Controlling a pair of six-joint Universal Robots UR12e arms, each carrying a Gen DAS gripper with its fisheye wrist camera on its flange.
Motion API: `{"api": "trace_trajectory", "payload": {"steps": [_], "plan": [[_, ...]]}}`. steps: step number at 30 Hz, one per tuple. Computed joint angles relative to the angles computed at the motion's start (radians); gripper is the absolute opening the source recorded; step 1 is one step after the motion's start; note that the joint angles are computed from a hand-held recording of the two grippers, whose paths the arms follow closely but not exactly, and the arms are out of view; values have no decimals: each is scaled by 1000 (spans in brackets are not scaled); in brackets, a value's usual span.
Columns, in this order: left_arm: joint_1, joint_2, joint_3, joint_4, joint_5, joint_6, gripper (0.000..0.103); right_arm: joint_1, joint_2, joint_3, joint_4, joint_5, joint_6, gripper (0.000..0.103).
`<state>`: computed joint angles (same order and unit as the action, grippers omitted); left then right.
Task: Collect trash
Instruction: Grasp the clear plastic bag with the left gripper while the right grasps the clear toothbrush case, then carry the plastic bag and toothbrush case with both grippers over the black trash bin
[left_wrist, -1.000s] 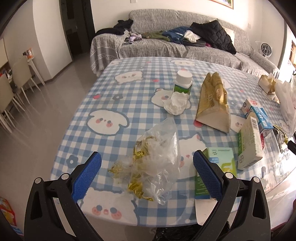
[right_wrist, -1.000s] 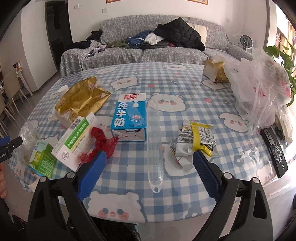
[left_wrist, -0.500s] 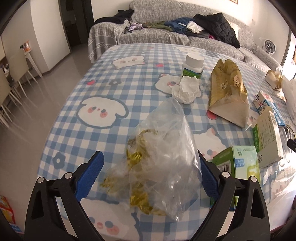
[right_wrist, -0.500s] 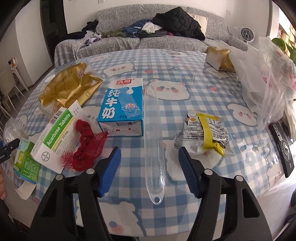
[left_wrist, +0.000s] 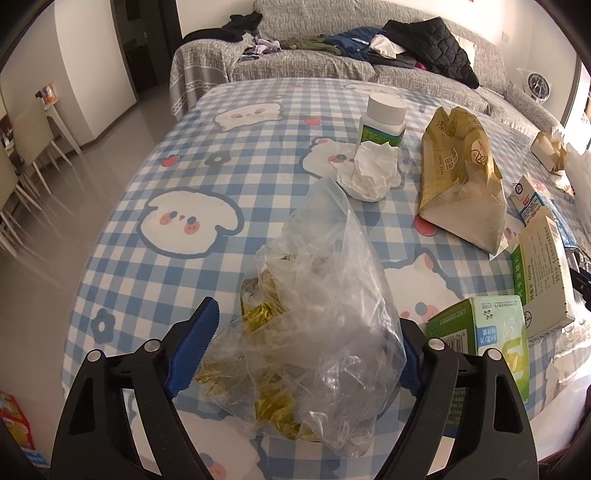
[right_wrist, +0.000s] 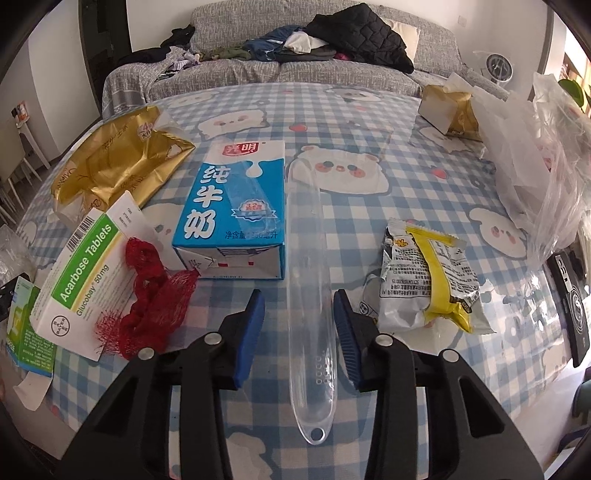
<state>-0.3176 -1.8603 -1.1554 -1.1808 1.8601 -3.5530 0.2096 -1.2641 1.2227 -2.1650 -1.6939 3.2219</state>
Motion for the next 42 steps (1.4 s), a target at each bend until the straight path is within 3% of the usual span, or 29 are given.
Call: {"api": "trace_trajectory", "payload": {"steps": [2, 12, 42], "plan": [[0, -1, 1, 0, -6, 2, 76, -1, 3, -3, 4, 0, 7, 25], [-3, -5, 18, -32, -20, 4, 55, -6, -10, 14, -14, 6, 12, 24], [-23, 57, -10, 40, -20, -1, 51, 14, -93, 81, -165, -10, -22, 24]]}}
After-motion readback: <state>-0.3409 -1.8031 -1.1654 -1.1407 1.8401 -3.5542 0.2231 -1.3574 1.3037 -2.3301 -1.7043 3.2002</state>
